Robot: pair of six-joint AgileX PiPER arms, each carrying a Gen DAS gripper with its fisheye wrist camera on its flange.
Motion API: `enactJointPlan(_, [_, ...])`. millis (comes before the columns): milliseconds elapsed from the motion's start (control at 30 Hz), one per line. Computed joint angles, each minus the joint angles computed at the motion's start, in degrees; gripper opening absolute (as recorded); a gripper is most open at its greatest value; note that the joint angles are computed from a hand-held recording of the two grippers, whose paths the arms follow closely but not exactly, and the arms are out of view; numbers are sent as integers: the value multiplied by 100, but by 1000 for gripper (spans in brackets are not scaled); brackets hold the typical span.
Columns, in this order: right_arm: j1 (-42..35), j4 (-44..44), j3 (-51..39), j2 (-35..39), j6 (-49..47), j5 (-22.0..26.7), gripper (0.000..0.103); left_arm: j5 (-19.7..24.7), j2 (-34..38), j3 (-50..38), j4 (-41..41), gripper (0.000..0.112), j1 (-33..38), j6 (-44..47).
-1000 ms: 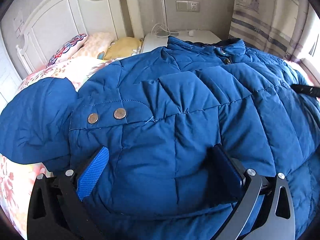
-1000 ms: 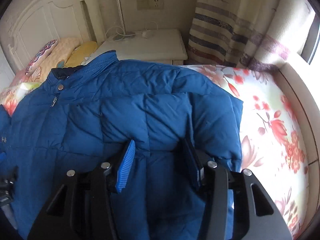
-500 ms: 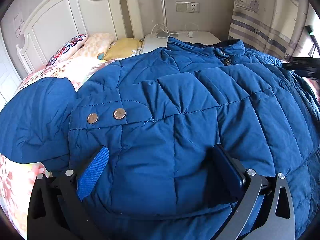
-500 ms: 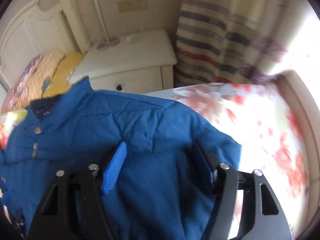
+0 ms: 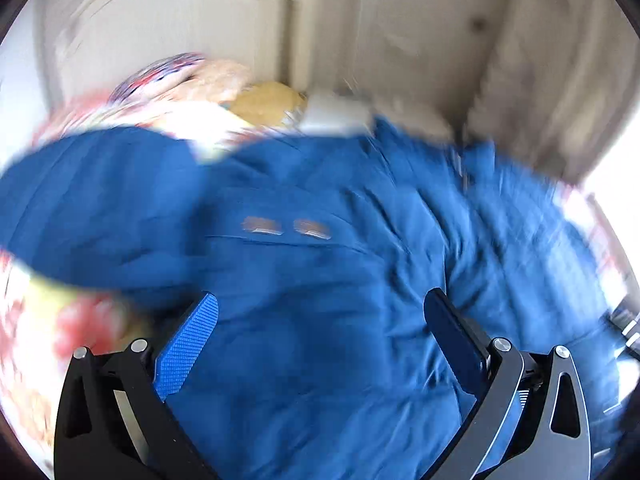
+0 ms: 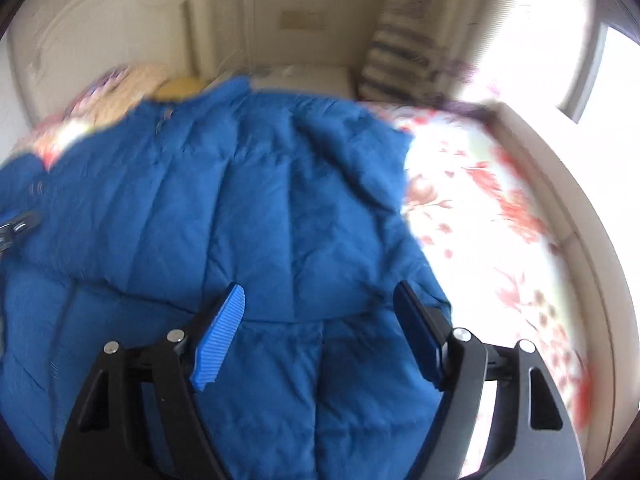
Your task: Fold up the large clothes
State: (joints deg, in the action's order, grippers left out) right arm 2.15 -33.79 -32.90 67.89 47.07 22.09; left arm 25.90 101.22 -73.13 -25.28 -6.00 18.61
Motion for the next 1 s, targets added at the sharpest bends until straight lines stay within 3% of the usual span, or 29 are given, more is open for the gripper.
enactJointPlan(133, [610,-972,355,-513,1088,286,77,956,-207,-97,-2067,99,2220,1435])
enactJointPlan(200, [689,-976,524,-576,1299,240,77,1593,410,-901,-2214,98,3289,1203])
enactJointPlan(300, [384,-1095,600,-244,1380,-129,77,2531,1583,-2501,-2282,88,4196,470])
enactJointPlan(367, [122,-1100,656,-106,1296,-424,77,3113,2366,-3647,-2413,87,4534,44])
enactJointPlan(467, [-249,-751,766,-39,869,-841,77,3406,3351,-5366,-2168,79,4623,-827])
enactJointPlan(533, [-466,-384,797,40,451,-1049,77,3707,3894,-6308,-2188,55,4612,-1163])
enactJointPlan(567, [-529,-172,813,28,224,-1110,77,3653,4000,-6449,-2273,43,4564,-1325])
enactJointPlan(667, [-609,25,839,13,8,-1216,77,2895,3436,-5495,-2418,7,4379,-1111])
enactJointPlan(833, [-605,97,813,90,-60,-1226,78,1683,1042,-2630,-3346,4,3596,1375])
enactJointPlan(900, [-539,-175,801,109,236,-1195,78,1493,149,-1667,-3833,4,2973,2521])
enactJointPlan(1000, [-608,68,837,91,-22,-1285,78,1372,-614,-730,-4070,4,1682,3782])
